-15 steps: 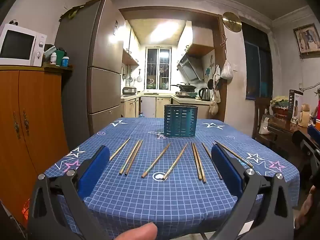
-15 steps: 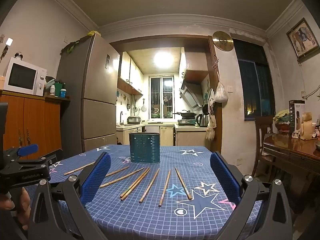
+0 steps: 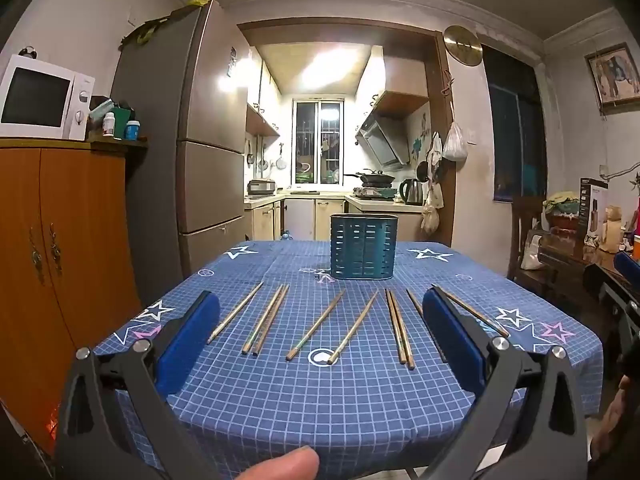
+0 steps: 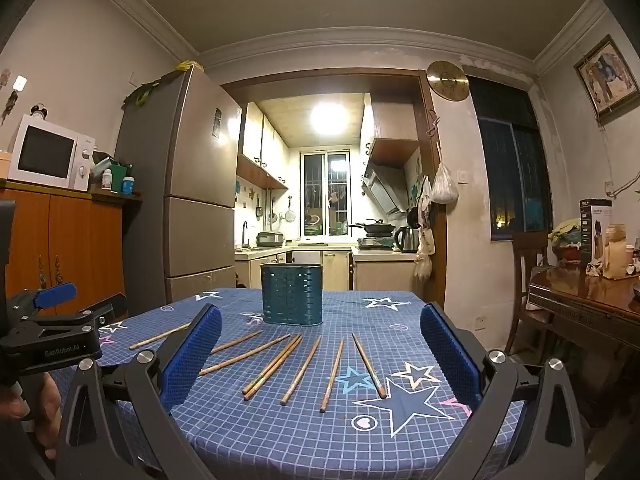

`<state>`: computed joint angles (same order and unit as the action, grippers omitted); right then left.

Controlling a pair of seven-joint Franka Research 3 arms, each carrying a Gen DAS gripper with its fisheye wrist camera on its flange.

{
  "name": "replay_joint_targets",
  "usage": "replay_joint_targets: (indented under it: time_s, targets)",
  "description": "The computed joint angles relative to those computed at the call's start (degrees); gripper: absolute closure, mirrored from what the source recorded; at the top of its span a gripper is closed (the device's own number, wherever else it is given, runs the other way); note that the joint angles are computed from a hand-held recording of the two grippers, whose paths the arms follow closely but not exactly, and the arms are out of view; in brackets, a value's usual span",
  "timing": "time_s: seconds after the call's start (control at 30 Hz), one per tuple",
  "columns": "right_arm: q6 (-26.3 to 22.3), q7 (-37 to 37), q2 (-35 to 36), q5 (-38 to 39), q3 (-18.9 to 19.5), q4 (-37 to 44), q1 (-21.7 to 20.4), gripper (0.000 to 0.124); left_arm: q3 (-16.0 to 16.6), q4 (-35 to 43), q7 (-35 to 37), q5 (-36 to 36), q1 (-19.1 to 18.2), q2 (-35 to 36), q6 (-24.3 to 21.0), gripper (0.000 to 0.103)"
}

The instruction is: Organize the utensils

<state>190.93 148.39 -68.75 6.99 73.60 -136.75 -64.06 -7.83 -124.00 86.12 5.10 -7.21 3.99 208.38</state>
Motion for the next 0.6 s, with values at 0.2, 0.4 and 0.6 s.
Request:
replay_joint_targets:
  time_s: [0.2,0.4,0.6]
  targets:
    - [0.44,0.18,0.19,-0.01,0.12,-0.40,-0.02,0.024,-0.06,-0.21,1.99,-2.20,-0.71,0.02,0.49,0.005]
    - [0.45,0.17,0.28,-0.05,0.14,-0.28,-0.09,0.024,-0.11,-0.24,2.39,-2.68,-0.85,0.08,0.70,0.005]
    - [0.73,0.27,0.29,-0.03,0.59,-0.06,-0.64,0.024,-0.14,-0.18,1.58,-1.94,-0.63,0.40,1.07,0.005]
